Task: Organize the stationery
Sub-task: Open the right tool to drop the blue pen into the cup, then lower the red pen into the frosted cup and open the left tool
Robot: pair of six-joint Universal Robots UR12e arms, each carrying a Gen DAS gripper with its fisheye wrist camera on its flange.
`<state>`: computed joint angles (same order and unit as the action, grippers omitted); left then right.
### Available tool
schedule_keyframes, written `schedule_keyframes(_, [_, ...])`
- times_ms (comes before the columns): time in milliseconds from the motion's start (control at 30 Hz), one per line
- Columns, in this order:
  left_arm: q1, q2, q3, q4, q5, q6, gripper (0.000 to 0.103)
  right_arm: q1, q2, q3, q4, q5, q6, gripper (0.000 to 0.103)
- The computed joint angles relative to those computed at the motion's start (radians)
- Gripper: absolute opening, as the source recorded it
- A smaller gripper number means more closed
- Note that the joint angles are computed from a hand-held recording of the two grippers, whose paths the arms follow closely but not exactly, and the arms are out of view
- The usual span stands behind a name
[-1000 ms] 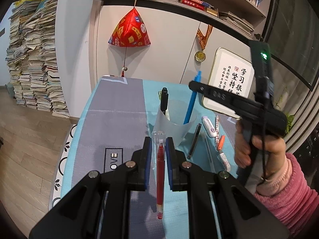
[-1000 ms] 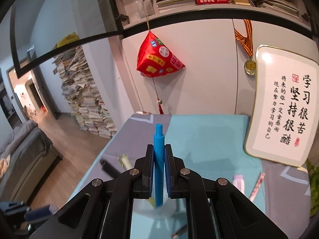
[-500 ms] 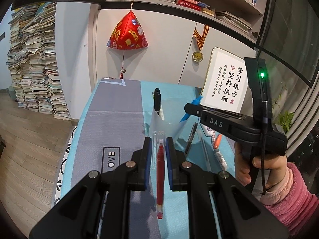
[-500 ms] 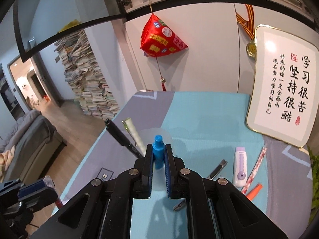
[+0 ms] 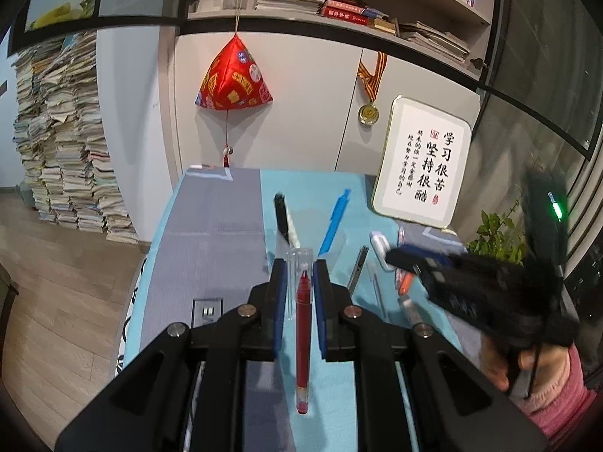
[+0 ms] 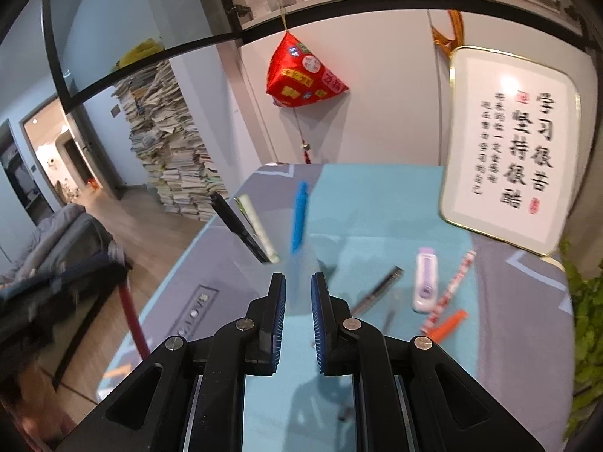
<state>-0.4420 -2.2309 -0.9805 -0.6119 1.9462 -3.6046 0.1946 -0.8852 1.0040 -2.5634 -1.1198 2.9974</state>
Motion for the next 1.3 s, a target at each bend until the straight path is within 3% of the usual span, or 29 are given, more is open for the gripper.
schedule_keyframes(200, [-0.004, -0.05, 0.106, -0.01, 0.044, 0.043, 0.012, -0.017, -0.042, 0.081, -0.048, -0.064, -0.017, 0.012])
schedule_keyframes(333, [-0.003, -0.096, 0.197, -0.017, 0.074, 0.063, 0.012, -0.035, -0.052, 0.105, -0.004, -0.06, -0.001, 0.013])
schedule_keyframes(700, [0.007, -0.237, 0.457, -0.087, 0.163, 0.056, 0.012, -0.066, -0.067, 0.155, -0.008, -0.056, 0.046, 0.013])
schedule_keyframes(933, [0.012, -0.275, 0.49, -0.085, 0.17, 0.075, 0.012, -0.069, -0.063, 0.156, 0.011, -0.044, 0.048, 0.013])
schedule_keyframes(1300, [0.011, -0.264, 0.424, -0.04, 0.194, 0.103, 0.012, -0.069, -0.064, 0.158, 0.03, -0.016, 0.026, 0.013])
